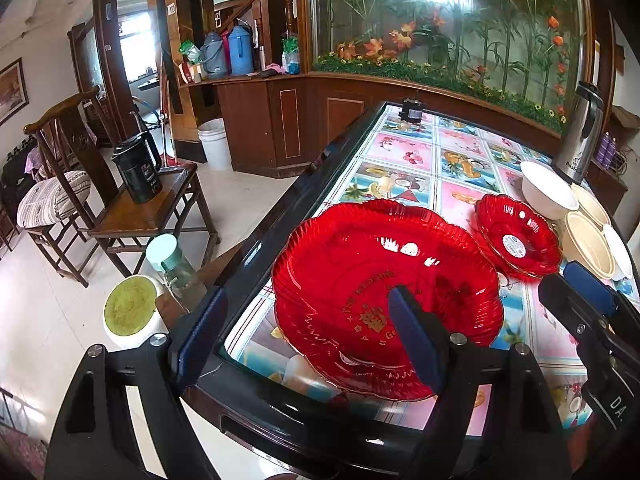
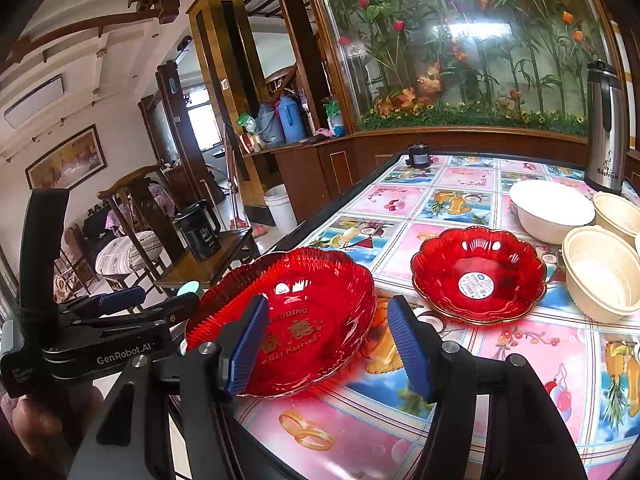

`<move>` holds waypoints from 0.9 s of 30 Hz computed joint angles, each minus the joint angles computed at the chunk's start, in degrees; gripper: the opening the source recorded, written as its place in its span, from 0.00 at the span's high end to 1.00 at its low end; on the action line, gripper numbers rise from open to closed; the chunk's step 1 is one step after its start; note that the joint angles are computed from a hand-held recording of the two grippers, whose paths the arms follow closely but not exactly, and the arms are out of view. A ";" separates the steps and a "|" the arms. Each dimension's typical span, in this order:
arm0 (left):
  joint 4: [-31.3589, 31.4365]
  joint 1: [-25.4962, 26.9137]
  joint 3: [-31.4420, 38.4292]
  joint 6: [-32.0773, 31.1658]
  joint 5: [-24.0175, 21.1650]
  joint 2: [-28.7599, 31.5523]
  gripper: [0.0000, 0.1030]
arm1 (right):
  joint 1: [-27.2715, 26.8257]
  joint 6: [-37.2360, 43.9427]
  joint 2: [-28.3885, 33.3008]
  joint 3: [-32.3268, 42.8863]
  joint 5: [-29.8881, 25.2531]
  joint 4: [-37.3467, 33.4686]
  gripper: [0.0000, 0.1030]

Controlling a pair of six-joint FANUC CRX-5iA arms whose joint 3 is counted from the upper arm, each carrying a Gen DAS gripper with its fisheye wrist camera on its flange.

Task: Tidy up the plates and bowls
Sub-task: 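Move both grippers toward the rim of the large red plate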

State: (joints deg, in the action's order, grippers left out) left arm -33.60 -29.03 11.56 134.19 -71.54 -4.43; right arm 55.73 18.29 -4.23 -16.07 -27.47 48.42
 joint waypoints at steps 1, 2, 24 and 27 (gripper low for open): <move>0.06 0.02 -0.08 0.01 0.05 -0.01 0.20 | -0.05 -0.16 -0.03 -0.07 0.04 0.17 0.38; 0.09 0.09 -0.06 -0.06 0.01 -0.01 0.20 | -0.04 -0.09 0.02 0.00 0.01 0.04 0.38; 2.95 4.40 -2.52 -1.40 1.27 -0.89 0.20 | -1.18 -0.97 4.12 5.07 -5.09 -3.23 0.29; 3.37 4.87 -2.84 -1.59 1.57 -0.99 0.20 | -1.61 -0.06 4.82 6.28 -5.65 -6.42 0.28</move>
